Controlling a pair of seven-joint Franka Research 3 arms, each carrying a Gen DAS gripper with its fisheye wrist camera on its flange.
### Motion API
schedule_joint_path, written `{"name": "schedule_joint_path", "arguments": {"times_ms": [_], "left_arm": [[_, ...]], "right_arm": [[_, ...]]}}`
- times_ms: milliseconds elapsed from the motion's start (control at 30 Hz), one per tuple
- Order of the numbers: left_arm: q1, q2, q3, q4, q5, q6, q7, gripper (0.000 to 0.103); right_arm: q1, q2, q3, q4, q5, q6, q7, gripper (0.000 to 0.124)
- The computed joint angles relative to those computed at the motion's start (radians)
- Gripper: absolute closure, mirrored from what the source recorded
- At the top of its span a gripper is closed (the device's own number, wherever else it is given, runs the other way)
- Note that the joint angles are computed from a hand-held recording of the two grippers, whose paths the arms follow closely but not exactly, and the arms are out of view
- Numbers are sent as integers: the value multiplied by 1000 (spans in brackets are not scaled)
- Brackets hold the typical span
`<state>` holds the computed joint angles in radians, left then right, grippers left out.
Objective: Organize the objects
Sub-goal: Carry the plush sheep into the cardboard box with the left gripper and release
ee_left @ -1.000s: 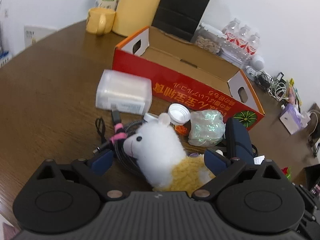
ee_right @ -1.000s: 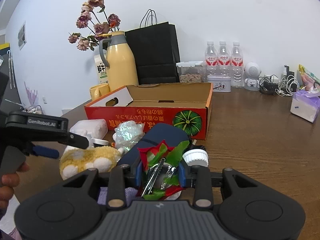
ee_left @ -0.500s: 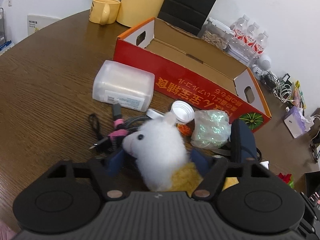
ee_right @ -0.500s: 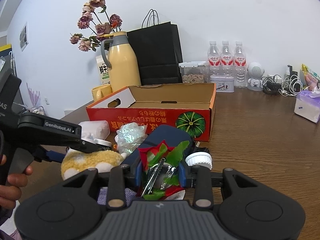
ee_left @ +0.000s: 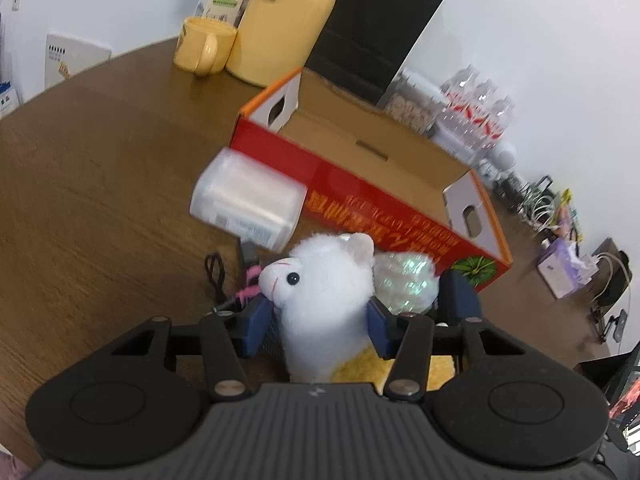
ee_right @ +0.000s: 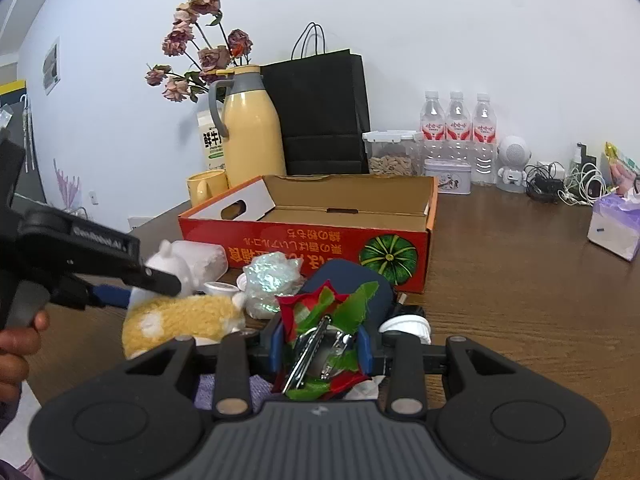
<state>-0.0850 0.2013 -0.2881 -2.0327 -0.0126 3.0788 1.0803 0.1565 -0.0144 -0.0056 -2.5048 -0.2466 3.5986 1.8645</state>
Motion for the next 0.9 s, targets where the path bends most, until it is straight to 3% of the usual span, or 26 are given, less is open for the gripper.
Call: {"name": "schedule_joint_path", "arguments": {"times_ms": [167,200,233,433,700,900], "left_arm": [[57,-14,-57,-8,-38,61,79,53],[83,-15,-85,-7,-48,77,101,62],[89,-15,-94,-6,-70,94,130,61],[41,10,-23,46,63,174,68,61],[-148,117,203,243,211,203,-12,61],[-256,288,338,512,284,147,-55,61]], "right_arm": [[5,5,4,21,-7,-5,-2,90],[4,7,4,28,-19,-3,6,90],[5,9,6,35,-13,-2,-3,90],[5,43,24,108,35,-2,-62,90],[9,143,51,287,170,-20,-210,90],[-3,276,75,502,271,-97,-307,90]]}}
